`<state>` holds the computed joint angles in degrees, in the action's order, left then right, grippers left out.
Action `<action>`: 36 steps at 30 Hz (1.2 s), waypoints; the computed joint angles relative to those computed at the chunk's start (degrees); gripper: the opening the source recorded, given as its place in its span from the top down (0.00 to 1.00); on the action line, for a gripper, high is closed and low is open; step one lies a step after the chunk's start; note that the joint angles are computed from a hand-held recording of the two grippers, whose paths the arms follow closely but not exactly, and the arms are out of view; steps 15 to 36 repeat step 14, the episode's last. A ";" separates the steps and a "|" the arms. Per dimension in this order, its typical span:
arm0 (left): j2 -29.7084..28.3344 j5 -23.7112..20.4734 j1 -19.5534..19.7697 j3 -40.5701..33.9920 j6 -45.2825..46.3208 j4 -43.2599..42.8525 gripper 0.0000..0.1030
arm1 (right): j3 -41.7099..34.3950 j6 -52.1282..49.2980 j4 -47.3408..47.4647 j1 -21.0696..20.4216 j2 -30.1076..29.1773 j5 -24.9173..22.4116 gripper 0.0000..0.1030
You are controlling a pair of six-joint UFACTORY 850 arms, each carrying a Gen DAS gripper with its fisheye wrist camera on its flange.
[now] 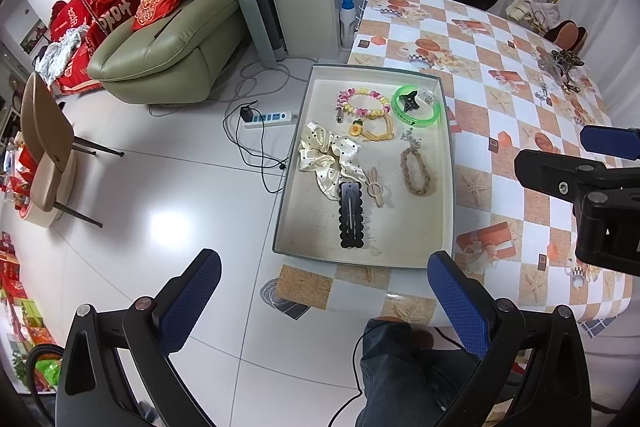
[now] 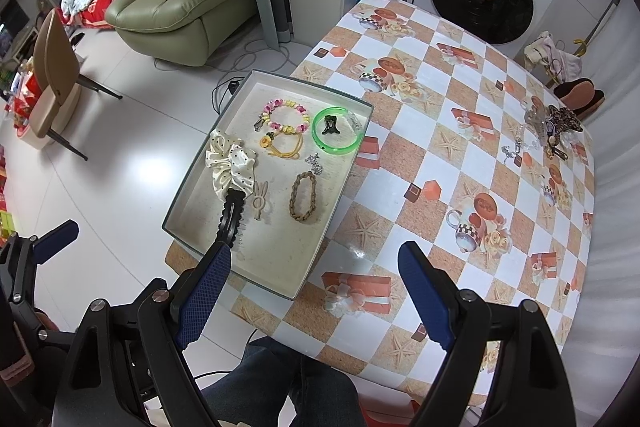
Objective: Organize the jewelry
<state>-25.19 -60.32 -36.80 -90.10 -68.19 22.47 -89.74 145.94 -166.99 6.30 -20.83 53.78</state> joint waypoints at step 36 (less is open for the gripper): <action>-2.47 -1.70 0.03 -3.47 2.10 -0.18 0.00 | 0.12 0.30 0.54 0.05 -0.07 0.22 0.15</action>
